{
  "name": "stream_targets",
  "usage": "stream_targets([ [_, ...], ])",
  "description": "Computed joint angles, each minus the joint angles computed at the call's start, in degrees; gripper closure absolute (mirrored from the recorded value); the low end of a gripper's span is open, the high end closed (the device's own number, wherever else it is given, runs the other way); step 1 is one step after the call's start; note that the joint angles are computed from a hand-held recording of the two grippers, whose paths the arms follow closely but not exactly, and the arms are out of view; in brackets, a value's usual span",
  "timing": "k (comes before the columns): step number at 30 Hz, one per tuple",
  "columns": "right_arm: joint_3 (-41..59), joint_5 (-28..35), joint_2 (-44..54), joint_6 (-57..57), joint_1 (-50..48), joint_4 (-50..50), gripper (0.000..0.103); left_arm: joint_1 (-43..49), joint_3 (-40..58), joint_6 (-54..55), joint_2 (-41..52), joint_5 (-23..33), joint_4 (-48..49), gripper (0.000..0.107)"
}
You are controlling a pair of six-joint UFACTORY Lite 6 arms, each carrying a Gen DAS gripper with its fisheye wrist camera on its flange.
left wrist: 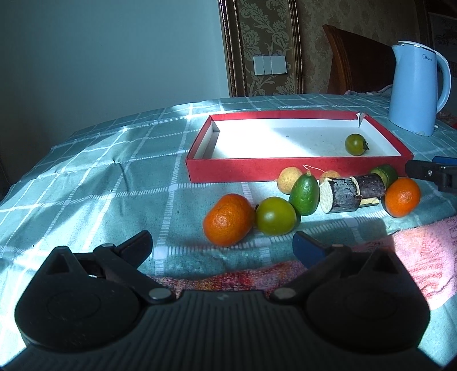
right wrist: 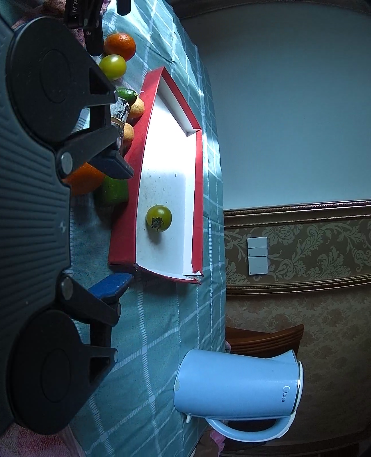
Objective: Organize fruits
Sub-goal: 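Withdraw the right tool from the tray, then close the left tool on the mandarin orange and lift it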
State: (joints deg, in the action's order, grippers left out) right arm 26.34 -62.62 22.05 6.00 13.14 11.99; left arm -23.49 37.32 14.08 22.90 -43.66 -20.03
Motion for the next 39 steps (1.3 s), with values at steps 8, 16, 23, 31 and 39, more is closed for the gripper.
stream_targets([
  [8, -1.06, -1.9, -0.05, 1.59, -0.3, -1.05, 0.028, 1.4, 0.0, -0.13, -0.07, -1.1, -0.24, 0.008],
  [16, -1.22, -2.21, -0.04, 2.01, -0.46, -0.88, 0.023, 2.41, 2.93, 3.5, 2.28, 0.41, -0.68, 0.012],
  [23, -0.77, -1.1, -0.04, 2.25, -0.65, -0.81, 0.023, 3.88, 4.45, 3.41, 2.82, 0.65, 2.35, 0.026],
  [31, -0.89, -0.69, -0.12, 3.81, -1.8, -1.89, 0.022, 4.19, 5.73, 3.05, 3.41, 2.03, 5.32, 0.053],
  [39, -0.37, 0.45, -0.05, 3.87, -1.96, -1.99, 0.021, 5.38, 7.81, -0.55, 4.89, 4.67, 9.95, 0.076],
])
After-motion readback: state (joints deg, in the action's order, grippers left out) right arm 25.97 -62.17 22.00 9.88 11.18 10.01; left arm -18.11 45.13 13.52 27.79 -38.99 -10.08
